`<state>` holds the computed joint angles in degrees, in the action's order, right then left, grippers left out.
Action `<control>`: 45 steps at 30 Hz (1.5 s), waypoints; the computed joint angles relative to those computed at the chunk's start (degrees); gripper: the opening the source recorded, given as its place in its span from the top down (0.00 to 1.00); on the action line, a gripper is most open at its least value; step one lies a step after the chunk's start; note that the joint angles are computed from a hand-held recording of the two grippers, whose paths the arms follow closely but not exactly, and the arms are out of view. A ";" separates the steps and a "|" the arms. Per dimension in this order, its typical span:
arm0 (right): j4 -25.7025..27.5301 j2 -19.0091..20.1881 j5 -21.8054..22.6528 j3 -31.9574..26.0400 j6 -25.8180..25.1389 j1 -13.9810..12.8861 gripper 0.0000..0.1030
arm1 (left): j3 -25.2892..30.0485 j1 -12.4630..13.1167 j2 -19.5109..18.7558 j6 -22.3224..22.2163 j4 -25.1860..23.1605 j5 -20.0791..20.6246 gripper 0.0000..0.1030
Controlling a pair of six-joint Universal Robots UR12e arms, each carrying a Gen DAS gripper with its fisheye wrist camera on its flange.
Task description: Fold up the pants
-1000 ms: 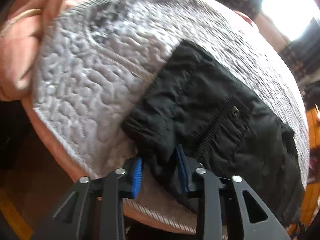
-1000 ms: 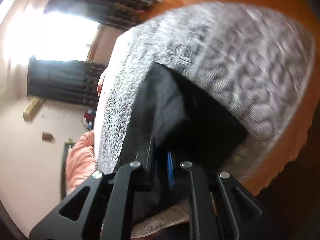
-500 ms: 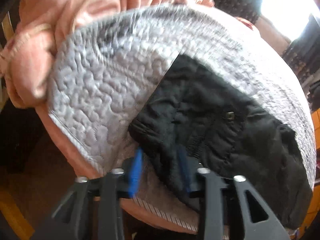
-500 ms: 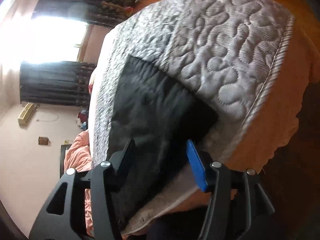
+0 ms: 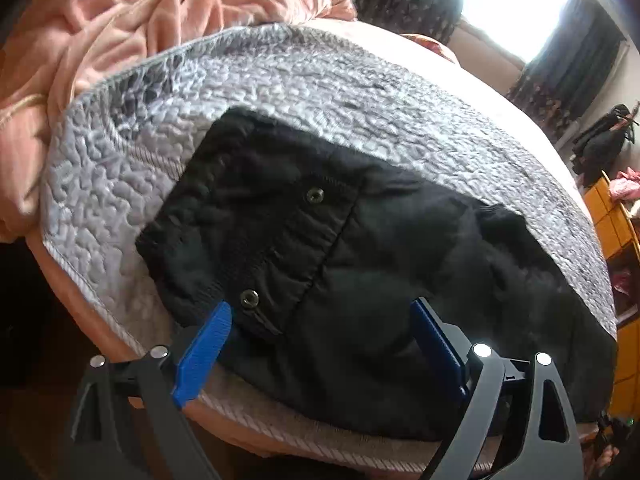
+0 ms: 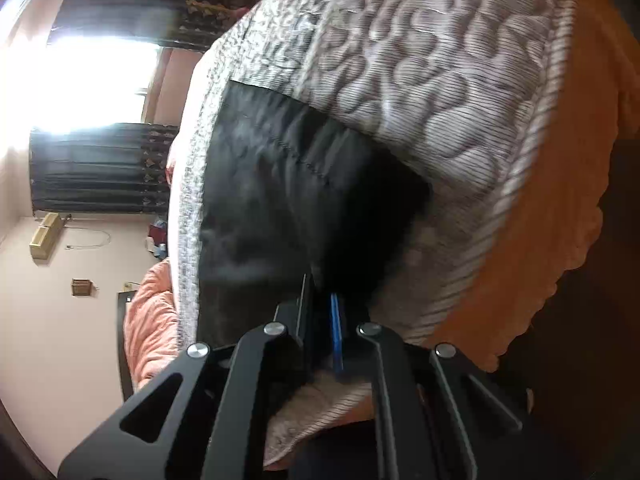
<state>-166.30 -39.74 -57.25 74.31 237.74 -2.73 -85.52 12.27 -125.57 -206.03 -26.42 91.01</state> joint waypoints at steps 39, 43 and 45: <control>-10.33 -3.20 -5.20 6.29 3.51 -2.10 0.42 | -0.83 -0.99 -2.68 -6.47 5.25 0.98 0.04; -17.29 -3.24 -4.34 9.48 9.45 -3.46 0.41 | -0.99 -0.91 -2.59 -7.17 5.28 0.70 0.04; -19.36 -2.63 -2.21 9.63 10.02 -3.74 0.41 | -0.98 -0.89 -2.59 -7.39 5.13 0.77 0.04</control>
<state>-185.66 -42.37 -59.46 83.94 247.76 -6.47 -86.50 11.38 -128.16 -213.42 -21.29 91.78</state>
